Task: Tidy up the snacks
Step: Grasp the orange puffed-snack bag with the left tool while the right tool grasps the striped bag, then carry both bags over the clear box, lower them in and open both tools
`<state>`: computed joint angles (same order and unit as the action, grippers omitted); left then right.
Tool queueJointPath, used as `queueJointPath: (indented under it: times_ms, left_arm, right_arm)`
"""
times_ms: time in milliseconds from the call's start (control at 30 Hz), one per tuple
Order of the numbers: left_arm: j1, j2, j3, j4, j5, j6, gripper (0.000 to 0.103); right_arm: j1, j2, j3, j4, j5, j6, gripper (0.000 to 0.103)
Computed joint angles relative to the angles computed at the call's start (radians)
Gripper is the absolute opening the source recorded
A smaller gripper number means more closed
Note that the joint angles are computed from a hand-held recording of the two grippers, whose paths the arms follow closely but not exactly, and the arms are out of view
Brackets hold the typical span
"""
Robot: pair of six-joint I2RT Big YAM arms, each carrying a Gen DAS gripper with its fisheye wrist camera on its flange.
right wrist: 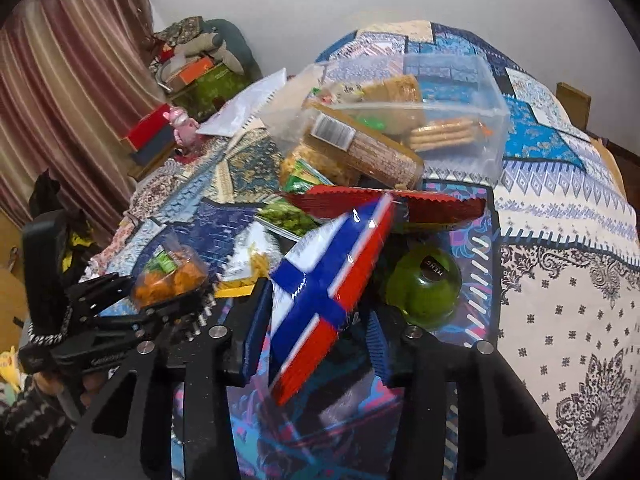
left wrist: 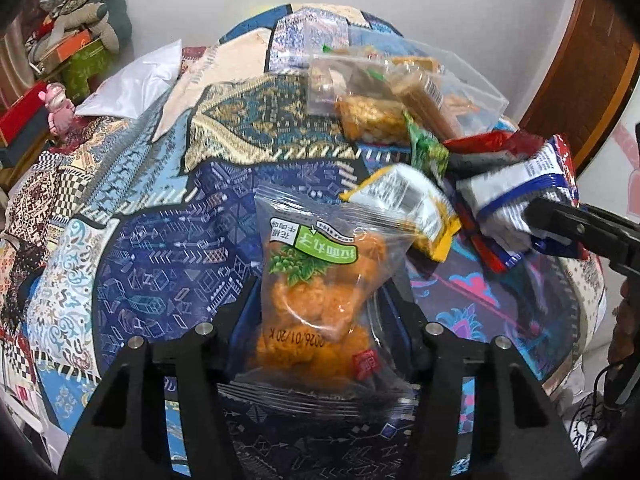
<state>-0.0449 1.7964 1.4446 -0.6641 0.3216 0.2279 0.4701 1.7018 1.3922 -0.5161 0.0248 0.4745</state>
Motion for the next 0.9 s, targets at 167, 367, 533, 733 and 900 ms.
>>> queueJointPath:
  times_ms: [167, 367, 533, 733, 900]
  left_arm:
    - [0.0, -0.028, 0.003, 0.023, 0.014, -0.017, 0.057]
    - [-0.004, -0.047, 0.035, 0.05, 0.047, -0.052, 0.057]
    - [-0.018, -0.03, 0.102, 0.049, 0.054, -0.078, 0.057]
    - [-0.037, 0.015, 0.205, 0.037, 0.061, -0.116, 0.057]
    - [-0.052, 0.077, 0.313, 0.013, 0.061, -0.125, 0.057]
  right_arm:
    - [0.006, -0.057, -0.035, 0.036, 0.023, -0.023, 0.037]
    - [0.005, -0.111, -0.058, 0.076, 0.047, -0.027, 0.036]
    - [-0.006, -0.139, -0.054, 0.099, 0.078, -0.043, 0.036]
    - [-0.05, -0.143, -0.027, 0.119, 0.091, -0.061, 0.036]
    - [-0.087, -0.128, 0.0, 0.137, 0.102, -0.067, 0.036]
